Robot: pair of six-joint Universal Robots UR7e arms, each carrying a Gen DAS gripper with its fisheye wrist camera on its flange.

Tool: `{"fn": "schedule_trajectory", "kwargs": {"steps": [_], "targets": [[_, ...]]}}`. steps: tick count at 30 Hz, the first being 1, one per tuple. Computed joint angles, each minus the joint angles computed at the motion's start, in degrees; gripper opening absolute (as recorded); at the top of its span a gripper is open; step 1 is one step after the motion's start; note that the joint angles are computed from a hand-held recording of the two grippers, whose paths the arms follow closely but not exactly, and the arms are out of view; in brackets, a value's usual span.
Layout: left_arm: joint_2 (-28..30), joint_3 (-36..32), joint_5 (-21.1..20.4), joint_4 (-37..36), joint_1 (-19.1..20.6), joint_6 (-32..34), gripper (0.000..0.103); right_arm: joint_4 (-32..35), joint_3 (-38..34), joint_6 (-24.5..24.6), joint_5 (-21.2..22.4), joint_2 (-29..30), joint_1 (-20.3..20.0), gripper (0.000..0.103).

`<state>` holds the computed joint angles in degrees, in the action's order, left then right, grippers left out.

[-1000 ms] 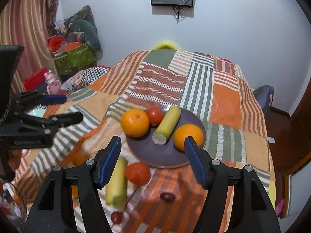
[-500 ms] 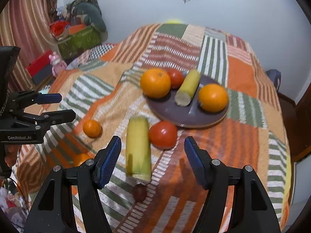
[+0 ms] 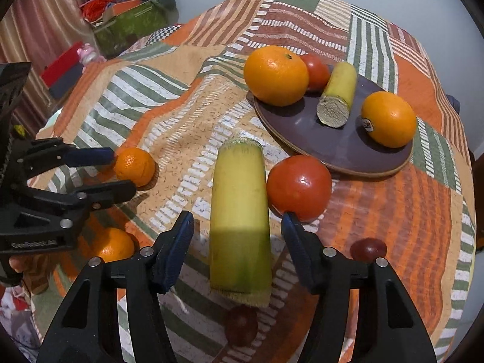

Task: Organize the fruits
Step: 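Grasp the small tangerine with the left tool while the right tool grasps the second yellow cylinder, then carry the tangerine and cylinder over the purple plate and lower them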

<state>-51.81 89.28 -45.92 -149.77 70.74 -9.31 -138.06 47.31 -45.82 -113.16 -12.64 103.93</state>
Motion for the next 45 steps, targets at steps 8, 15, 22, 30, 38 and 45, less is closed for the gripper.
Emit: {"fn": "schedule_trajectory", "kwargs": {"steps": [8, 15, 22, 30, 38, 45], "targets": [[1.4, -1.5, -0.6, -1.2, 0.2, 0.9, 0.037, 3.4, -0.8, 1.7, 0.1, -0.2, -0.4, 0.037], [0.6, 0.0, 0.5, -2.8, -0.7, 1.7, 0.037, 4.5, -1.2, 1.5, 0.0, -0.2, -0.3, 0.036], [-2.1, 3.8, 2.1, -7.0, -2.4, 3.3, 0.037, 12.3, -0.6, 3.1, 3.6, -2.2, -0.4, 0.036], [-3.0, 5.0, 2.7, -5.9, -2.5, 1.2, 0.037, 10.3, -4.7, 0.9, 1.0, 2.2, 0.9, 0.036], [-2.6, 3.6, 3.4, -5.9, -3.3, 1.9, 0.037, 2.2, 1.9, 0.1, 6.1, -2.8, 0.7, 0.036], [-0.1, -1.4, 3.8, -8.8, -5.3, 6.3, 0.037, -3.6, 0.9, 0.2, 10.4, -5.9, 0.3, 0.036]]}}
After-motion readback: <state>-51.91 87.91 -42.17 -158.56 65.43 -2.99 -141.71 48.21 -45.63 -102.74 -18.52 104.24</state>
